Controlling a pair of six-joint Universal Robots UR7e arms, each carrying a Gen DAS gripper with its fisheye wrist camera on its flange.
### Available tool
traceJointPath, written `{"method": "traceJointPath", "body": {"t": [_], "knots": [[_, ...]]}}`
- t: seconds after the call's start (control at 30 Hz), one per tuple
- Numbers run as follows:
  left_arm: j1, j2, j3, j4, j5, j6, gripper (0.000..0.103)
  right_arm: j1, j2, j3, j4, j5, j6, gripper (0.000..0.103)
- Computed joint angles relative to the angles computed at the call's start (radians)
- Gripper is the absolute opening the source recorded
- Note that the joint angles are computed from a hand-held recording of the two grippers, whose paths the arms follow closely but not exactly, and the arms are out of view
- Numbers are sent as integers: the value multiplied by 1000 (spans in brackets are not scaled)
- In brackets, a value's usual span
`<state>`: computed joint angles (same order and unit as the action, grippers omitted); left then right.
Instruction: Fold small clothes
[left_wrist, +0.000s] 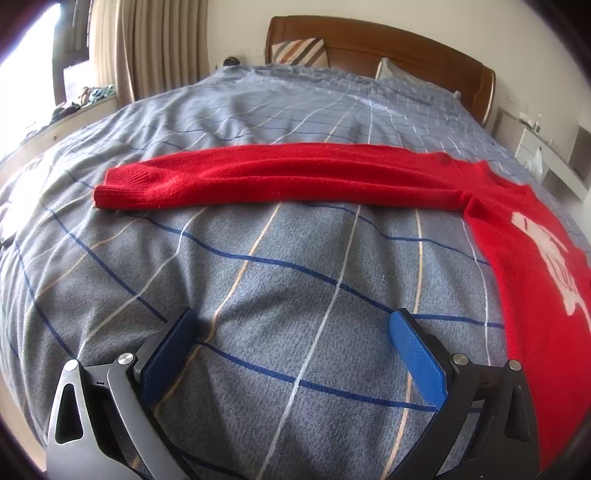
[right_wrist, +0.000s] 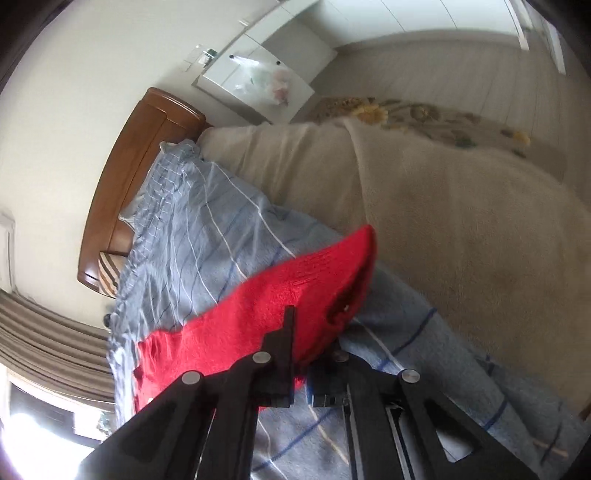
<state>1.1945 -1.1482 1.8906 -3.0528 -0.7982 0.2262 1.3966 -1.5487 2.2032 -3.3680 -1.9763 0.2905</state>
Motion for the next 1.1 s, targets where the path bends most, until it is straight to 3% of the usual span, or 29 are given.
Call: {"method": "traceJointPath", "body": {"t": [0.07,0.17,0.23,0.33,0.47,0.6,0.67,0.73,0.77,0.8,0.87,0.93,1.0,1.1], "knots": [[-2,1,-1,-1,4,-1,103,101,52,-92,-4,-88,-89,3],[-1,1,-2,2,4,-3,103,239,164,-254,35,-143,-215,3],[-1,2,-2,1,4,-2,103,325,261,-368,81,-146,-290,3],[-2,2,-2,1,4,-2,103,419,426,-562,213,-81,-362,3],[-2,2,0,-1,3,-3,103,477,635,-777,383,20,-396,3],[-2,3,0,-4,3,-3,103,497,805,-927,517,52,-430,4],[-1,6,0,-10,1,1,103,488,888,-1014,638,80,-415,7],[0,10,-1,-17,2,7,103,451,916,-1028,736,178,-351,35],[2,10,-2,-18,0,10,103,429,928,-1024,767,244,-309,74],[2,10,-2,-18,-1,8,103,412,923,-996,762,300,-287,79],[2,11,-2,-18,-1,7,103,388,892,-920,722,372,-268,79],[1,13,-2,-20,1,8,103,372,836,-823,645,373,-270,79],[2,11,-2,-19,0,8,103,357,760,-715,555,321,-286,79],[1,11,-1,-20,2,8,103,345,650,-575,425,146,-329,79]]}}
